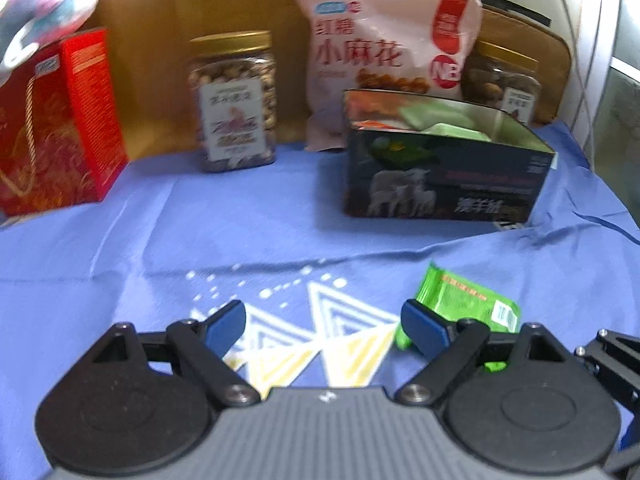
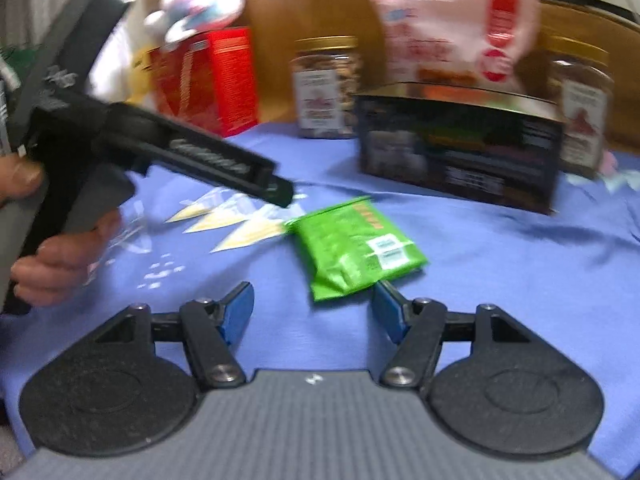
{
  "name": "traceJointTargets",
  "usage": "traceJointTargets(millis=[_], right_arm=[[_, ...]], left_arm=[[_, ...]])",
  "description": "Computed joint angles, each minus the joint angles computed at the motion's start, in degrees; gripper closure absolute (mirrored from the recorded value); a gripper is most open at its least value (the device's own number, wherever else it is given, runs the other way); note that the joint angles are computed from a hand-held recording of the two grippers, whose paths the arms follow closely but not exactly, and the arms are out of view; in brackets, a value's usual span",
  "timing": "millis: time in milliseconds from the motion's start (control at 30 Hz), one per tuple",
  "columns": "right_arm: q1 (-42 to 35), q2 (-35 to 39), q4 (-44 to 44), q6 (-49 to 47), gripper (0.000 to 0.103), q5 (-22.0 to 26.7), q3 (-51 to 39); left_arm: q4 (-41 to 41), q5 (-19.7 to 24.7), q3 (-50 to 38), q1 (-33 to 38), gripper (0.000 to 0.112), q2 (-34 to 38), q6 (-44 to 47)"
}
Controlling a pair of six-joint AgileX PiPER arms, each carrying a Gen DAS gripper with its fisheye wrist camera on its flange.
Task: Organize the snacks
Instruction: 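Move both grippers back toward the bright green snack packet, then grasp the bright green snack packet with both grippers and lift it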
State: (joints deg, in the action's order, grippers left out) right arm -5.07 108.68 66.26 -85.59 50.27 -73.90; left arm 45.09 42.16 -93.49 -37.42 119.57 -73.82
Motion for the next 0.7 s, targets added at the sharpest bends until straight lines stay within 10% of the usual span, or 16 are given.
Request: traceJointTargets(millis=[400,700], right_arm=[[-0.4,-1.4,0.2,2.6,0.025,-4.3,0.8],[0.8,-0.1,-2.1,3.3,0.025,-5.8,-0.4]], left_arm=[[-3.5,-15.4,10.6,5.6,0.032,-6.7,-1.1],[-21.0,-12.5,-6.4,5.1,0.049,4.3,25.1]])
